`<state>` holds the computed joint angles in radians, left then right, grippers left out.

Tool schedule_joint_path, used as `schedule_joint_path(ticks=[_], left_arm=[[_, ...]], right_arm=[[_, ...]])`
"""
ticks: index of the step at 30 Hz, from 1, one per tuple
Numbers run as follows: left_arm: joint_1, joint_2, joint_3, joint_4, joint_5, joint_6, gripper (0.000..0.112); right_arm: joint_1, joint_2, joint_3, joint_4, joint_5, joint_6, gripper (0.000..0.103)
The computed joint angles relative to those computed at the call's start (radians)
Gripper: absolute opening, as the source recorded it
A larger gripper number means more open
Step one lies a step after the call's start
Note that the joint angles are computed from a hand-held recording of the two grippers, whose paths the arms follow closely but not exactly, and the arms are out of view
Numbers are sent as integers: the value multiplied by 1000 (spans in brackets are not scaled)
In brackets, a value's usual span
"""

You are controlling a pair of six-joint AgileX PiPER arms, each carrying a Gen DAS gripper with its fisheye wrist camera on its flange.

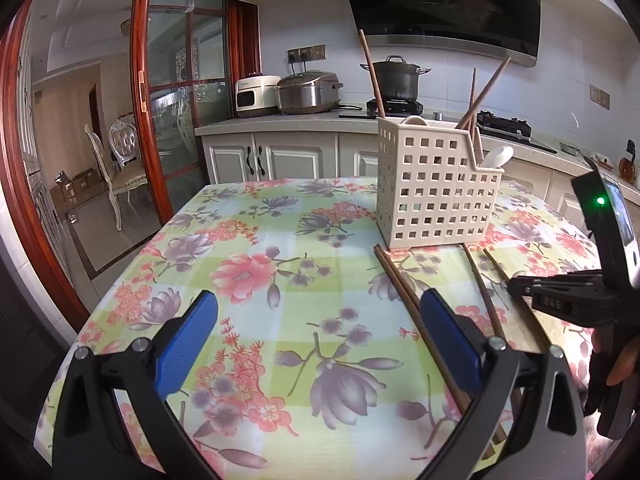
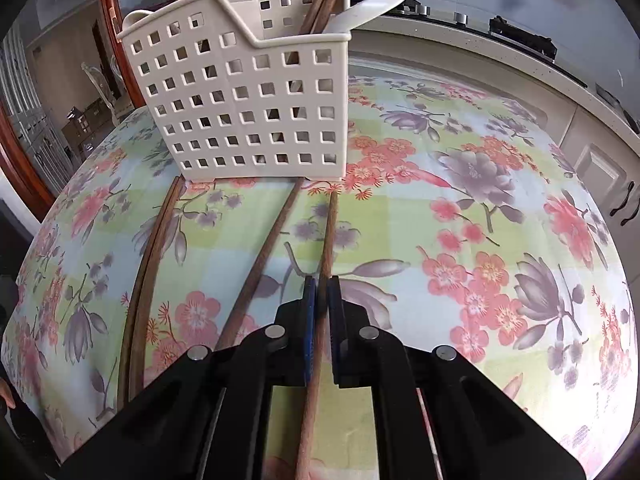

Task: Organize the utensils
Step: 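Close the right tool on a brown chopstick while the left tool closes on another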

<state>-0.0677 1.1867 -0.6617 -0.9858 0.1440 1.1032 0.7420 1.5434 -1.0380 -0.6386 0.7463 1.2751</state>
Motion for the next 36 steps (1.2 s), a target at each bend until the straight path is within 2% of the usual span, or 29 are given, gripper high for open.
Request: schedule_joint_path(ticks=[5,10,13,15,21,23,27,33,36], left_arm=[[-27,4,-10,165,10,-167,97],[-14,63,-66,263,91,-287,93],[-8,111,-111,296,141,-335,83],[-10,155,-153,323,183,-368,66],[-42,314,-309,410,301,-489,40],[-60,368,-364,450,336,-557,40],[-97,432,-420,524,340,-665,37],[-158,465,-441,717,306,-873,36],[-150,463,-444,686,314,-847,35]], right_arm=[[-1,-84,84,-15,-38,46,6],[-3,-152,134,-29,-56,72,6],[-13,-174,157,-21,-73,64,6],[-19,-181,171,-16,-89,59,6],[-22,-181,196,-22,-120,57,6],[-25,-183,201,-17,-132,48,6],[-34,-187,209,-5,-159,25,6],[-49,-198,222,17,-195,-5,6],[-56,-204,229,28,-207,-18,6]])
